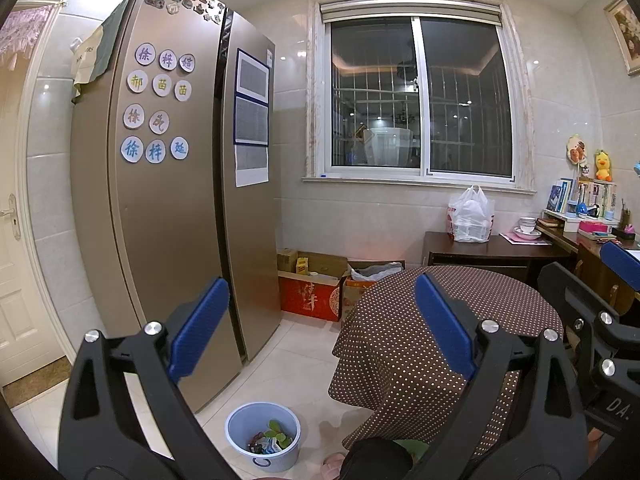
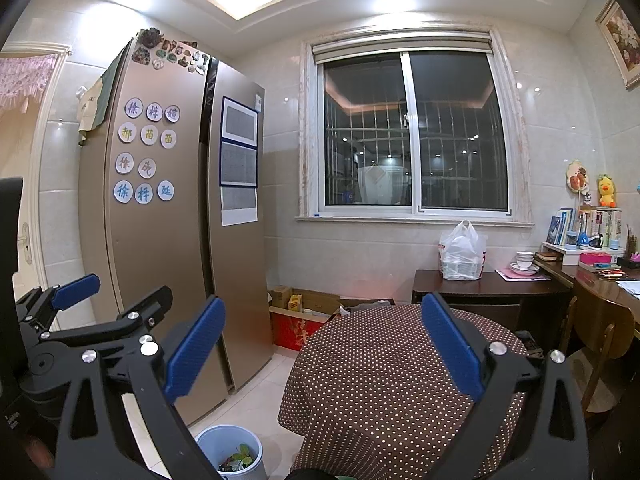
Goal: Collect trash
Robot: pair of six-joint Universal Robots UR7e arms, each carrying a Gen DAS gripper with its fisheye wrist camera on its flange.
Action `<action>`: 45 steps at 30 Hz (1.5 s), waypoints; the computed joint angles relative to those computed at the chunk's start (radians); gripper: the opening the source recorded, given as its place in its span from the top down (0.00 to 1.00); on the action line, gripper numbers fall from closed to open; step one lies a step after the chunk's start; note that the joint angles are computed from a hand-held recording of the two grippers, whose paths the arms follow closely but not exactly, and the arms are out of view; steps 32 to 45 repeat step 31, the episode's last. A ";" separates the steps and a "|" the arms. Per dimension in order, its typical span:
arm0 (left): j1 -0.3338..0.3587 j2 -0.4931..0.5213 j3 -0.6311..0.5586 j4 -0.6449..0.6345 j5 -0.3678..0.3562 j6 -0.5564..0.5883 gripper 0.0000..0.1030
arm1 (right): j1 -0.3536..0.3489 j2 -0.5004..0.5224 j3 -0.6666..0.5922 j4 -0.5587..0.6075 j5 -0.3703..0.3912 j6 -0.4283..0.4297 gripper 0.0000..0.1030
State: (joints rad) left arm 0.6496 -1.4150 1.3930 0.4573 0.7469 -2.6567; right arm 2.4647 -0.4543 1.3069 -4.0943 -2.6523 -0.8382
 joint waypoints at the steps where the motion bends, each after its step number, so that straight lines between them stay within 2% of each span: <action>1: 0.000 0.000 0.001 0.000 0.000 -0.001 0.10 | -0.001 -0.003 0.002 0.002 0.001 0.001 0.06; 18: 0.008 -0.008 0.025 -0.006 0.000 -0.005 0.10 | -0.007 -0.011 0.025 0.012 0.004 0.025 0.06; 30: 0.007 0.024 0.003 0.024 -0.024 -0.036 0.10 | -0.024 -0.033 0.065 0.034 0.001 0.058 0.06; 45: 0.006 0.026 0.005 0.026 -0.029 -0.039 0.10 | -0.024 -0.033 0.065 0.034 0.001 0.058 0.06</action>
